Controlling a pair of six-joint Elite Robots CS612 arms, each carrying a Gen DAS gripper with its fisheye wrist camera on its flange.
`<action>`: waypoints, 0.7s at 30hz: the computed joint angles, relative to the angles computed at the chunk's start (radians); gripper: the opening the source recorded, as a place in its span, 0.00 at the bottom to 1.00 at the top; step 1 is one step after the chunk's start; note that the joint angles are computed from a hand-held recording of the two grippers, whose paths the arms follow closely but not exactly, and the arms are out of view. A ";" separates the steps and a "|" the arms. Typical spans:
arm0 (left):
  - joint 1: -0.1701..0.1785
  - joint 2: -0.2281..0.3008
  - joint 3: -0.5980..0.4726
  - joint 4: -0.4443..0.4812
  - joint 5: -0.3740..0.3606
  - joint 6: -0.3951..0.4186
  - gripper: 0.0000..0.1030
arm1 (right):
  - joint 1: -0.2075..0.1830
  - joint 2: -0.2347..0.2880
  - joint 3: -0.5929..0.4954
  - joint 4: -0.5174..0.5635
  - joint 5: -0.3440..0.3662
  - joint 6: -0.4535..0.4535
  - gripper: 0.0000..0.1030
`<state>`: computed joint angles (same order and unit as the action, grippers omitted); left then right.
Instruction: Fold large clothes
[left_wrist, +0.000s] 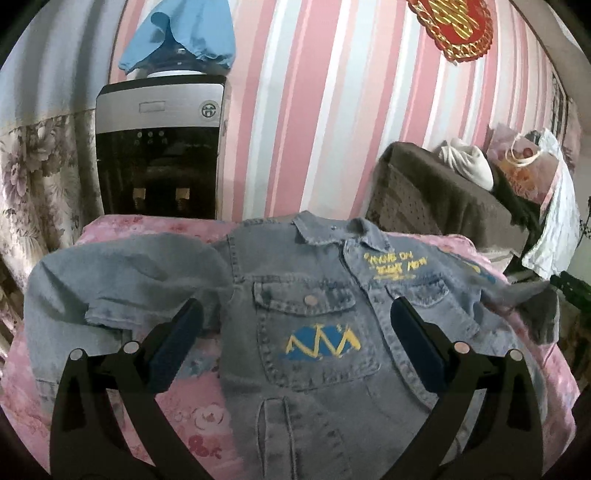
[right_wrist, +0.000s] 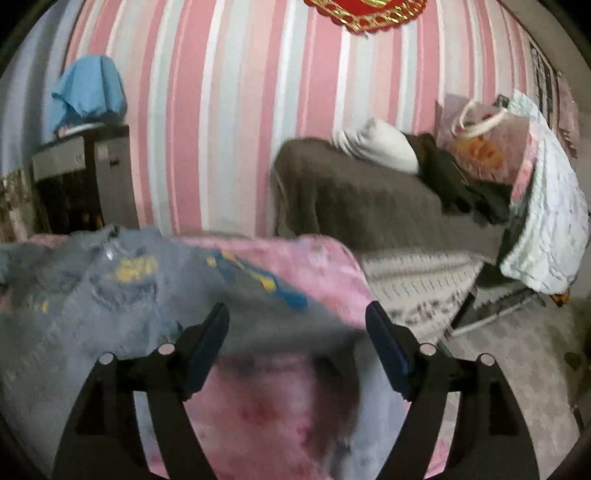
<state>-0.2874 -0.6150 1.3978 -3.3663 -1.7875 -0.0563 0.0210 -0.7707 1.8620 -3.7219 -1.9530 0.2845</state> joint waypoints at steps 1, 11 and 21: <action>0.003 0.001 0.001 0.007 -0.006 -0.002 0.97 | -0.006 -0.002 0.015 -0.010 0.017 0.032 0.74; 0.001 0.001 -0.008 0.018 -0.028 -0.004 0.97 | -0.024 0.012 0.027 -0.009 0.103 0.190 0.75; -0.011 -0.005 0.015 -0.008 -0.035 0.006 0.97 | -0.034 0.040 -0.013 0.034 0.181 0.274 0.77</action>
<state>-0.2983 -0.6201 1.4132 -3.3745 -1.8221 -0.0504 -0.0134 -0.7309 1.8487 -3.6877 -1.7720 0.5589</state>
